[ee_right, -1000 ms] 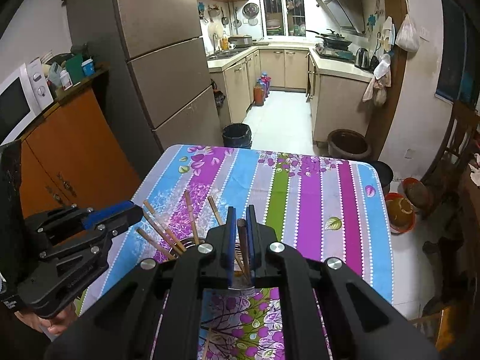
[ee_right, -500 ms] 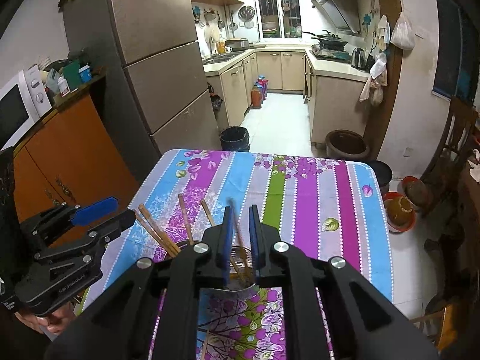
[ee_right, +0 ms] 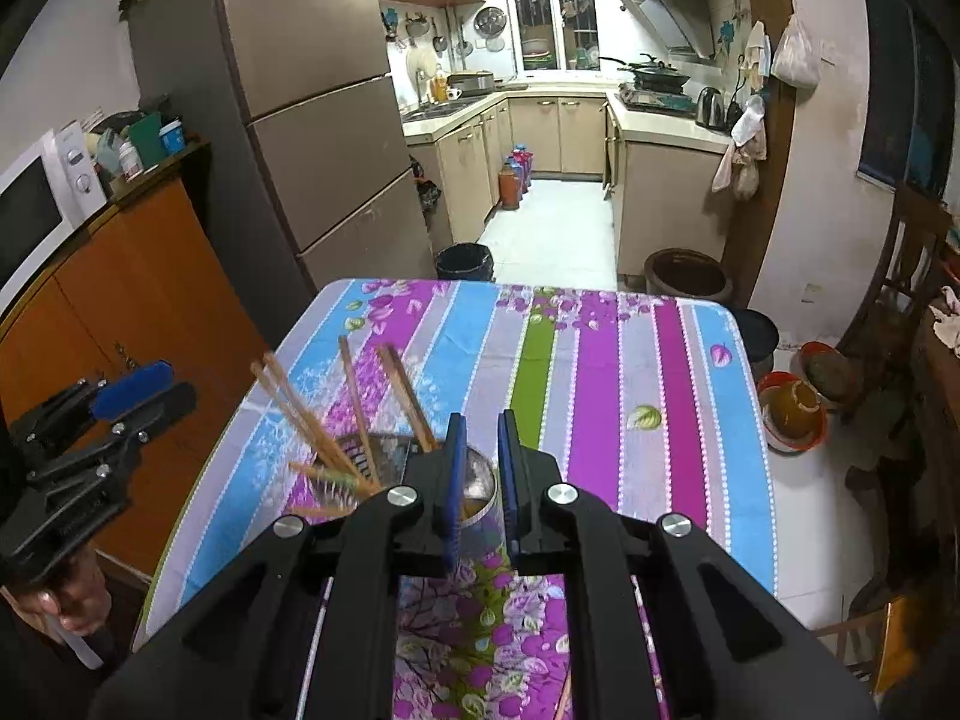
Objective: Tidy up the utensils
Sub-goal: 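Raise both open tools away from the blue holder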
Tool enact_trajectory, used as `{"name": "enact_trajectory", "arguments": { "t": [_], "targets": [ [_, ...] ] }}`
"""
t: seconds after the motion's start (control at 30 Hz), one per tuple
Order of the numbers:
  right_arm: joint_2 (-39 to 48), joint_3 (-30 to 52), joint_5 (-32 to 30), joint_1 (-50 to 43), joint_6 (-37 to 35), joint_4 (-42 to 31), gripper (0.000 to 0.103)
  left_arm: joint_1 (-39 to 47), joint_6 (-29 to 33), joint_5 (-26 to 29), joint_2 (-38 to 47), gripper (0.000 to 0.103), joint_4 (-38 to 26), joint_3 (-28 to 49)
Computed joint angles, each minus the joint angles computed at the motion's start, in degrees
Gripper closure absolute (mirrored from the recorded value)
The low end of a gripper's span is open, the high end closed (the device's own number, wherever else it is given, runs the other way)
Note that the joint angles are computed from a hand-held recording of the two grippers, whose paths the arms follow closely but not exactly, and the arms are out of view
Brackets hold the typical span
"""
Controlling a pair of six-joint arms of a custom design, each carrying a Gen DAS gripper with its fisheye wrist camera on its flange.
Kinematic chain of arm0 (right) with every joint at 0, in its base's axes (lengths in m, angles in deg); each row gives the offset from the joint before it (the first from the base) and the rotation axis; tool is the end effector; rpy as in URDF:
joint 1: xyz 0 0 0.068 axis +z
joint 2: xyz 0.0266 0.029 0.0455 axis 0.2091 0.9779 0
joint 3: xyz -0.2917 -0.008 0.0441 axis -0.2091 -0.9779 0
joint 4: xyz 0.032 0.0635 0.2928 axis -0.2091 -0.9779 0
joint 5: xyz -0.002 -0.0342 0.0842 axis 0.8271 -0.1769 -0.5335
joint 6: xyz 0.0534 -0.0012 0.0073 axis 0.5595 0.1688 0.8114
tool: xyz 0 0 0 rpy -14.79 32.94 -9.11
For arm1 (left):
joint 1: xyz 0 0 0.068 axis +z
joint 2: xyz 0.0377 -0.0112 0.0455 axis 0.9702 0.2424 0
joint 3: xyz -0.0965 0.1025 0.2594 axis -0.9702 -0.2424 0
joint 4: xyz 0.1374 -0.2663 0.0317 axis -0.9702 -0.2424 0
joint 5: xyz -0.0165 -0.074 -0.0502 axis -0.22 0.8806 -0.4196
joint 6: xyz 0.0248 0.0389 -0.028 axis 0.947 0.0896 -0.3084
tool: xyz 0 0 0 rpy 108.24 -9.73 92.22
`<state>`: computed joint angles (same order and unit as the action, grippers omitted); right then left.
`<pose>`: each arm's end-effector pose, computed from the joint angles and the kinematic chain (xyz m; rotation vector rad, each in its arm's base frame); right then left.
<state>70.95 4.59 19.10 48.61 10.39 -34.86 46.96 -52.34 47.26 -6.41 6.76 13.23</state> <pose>0.2614 0.1916 0.4215 -0.4581 2.3141 0.3741 0.1958 -0.0929 0.4185 0.0383 2.1858 0.0081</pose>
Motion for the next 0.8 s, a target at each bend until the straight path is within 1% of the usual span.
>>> {"name": "enact_trajectory", "arguments": {
  "t": [0.03,0.07,0.13,0.2,0.37,0.57,0.67,0.77,0.8],
  "targets": [
    [-0.89,-1.16,-0.38,-0.09,-0.15,0.24,0.094,-1.42,-0.46,-1.55,-0.72,0.064,-0.33,-0.84],
    [-1.88,-2.38,-0.78,-0.07,-0.22,0.48,0.094,-3.90,-1.72,-4.63,-1.77,0.064,-0.92,-2.21],
    [-4.24,-5.27,-1.36,0.24,-0.43,0.96,0.093,-6.72,-3.56,-6.69,-3.14,0.064,-1.81,-4.00],
    [-6.66,-8.15,-1.52,0.85,-0.46,1.41,0.093,-10.49,-6.26,-9.95,-4.60,0.064,-3.08,-5.80],
    [-14.30,-16.58,-1.42,3.53,-0.41,2.86,0.093,-21.40,-14.57,-15.73,-7.12,0.064,-6.60,-9.90],
    [-21.79,-24.59,-2.29,5.93,0.94,3.19,0.092,-33.95,-26.01,-19.17,-8.39,0.064,-9.57,-14.98],
    [-25.77,-28.77,-1.60,8.22,2.16,3.23,0.092,-39.18,-31.38,-20.99,-7.08,0.064,-10.63,-17.06],
    [-29.89,-33.01,0.08,11.64,3.68,3.19,0.091,-43.26,-35.86,-20.98,-6.72,0.064,-10.79,-19.20],
    [-30.75,-33.81,0.09,12.22,3.98,3.10,0.090,-45.45,-38.26,-20.87,-6.38,0.063,-10.83,-20.30]
  ]
}}
